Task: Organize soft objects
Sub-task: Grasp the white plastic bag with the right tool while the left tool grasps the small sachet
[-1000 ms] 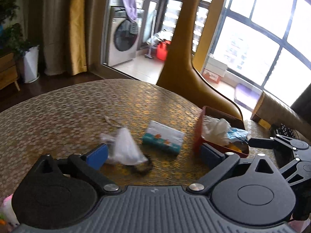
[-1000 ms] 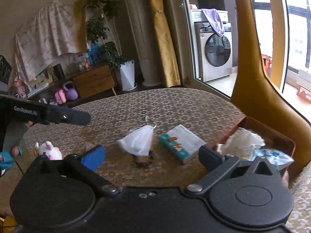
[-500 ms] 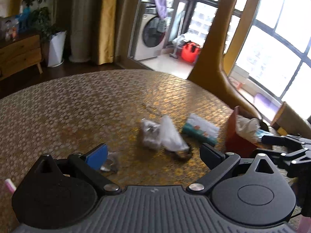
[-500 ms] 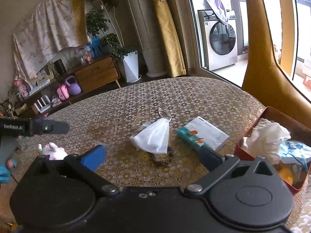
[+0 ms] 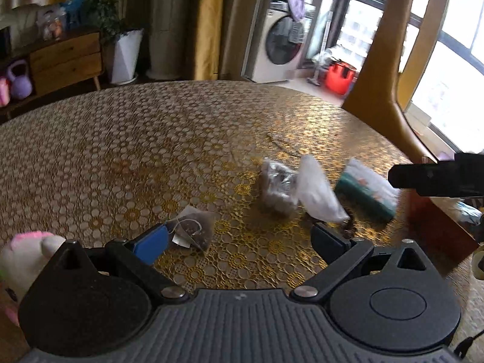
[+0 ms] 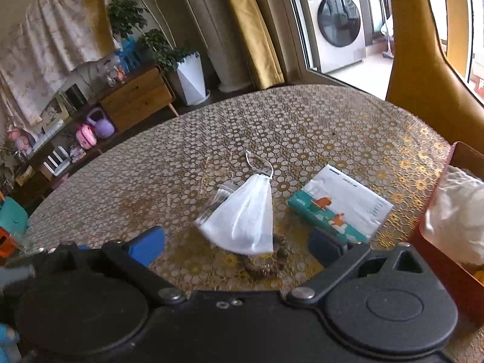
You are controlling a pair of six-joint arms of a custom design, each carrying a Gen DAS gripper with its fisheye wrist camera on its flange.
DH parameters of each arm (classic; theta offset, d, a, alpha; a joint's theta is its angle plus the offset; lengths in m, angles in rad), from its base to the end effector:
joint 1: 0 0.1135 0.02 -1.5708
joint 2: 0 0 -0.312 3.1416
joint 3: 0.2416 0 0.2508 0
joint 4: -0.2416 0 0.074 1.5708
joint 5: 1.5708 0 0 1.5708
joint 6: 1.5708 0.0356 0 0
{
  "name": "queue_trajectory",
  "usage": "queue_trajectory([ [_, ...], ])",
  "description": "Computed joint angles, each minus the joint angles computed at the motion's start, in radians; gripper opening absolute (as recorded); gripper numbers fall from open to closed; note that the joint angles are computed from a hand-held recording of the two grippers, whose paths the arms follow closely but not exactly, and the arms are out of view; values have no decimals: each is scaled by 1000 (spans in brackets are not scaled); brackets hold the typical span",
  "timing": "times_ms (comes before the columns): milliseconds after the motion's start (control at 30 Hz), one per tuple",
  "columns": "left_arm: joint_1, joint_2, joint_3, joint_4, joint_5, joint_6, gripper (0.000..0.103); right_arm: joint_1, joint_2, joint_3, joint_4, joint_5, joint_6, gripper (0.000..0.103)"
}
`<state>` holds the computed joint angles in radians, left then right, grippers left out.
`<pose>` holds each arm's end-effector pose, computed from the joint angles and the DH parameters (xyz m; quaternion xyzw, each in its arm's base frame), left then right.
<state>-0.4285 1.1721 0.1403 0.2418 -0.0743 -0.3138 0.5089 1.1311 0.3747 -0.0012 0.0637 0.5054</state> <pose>0.1398 -0.0609 0.1451 0.0389 0.9234 -0.1059 0.3669 0.1627 0.0882 0.1971 0.0110 0.9180 0.1664 0.3597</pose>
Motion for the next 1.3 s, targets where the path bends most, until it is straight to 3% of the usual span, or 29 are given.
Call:
queue_trajectory([
  [167, 8, 255, -53, 279, -53, -51, 101, -36, 176, 40, 97, -40, -17, 100],
  [400, 1, 499, -96, 571, -132, -72, 101, -71, 385, 94, 214, -64, -2, 98],
  [600, 21, 657, -70, 683, -151, -63, 101, -100, 526, 131, 282, -80, 20, 95],
  [733, 74, 726, -65, 742, -103, -57, 100, -106, 583, 151, 303, -98, 29, 88],
  [933, 88, 805, -71, 843, -109, -31, 93, -93, 629, 162, 329, -90, 21, 78],
  [1100, 80, 822, -74, 874, -132, -18, 70, -78, 640, 155, 353, -67, 32, 65],
  [1233, 67, 822, -74, 878, -156, -12, 54, -63, 625, 146, 358, -37, 18, 47],
  [1300, 65, 817, -73, 869, -165, -12, 39, -54, 615, 140, 357, -13, 11, 40],
])
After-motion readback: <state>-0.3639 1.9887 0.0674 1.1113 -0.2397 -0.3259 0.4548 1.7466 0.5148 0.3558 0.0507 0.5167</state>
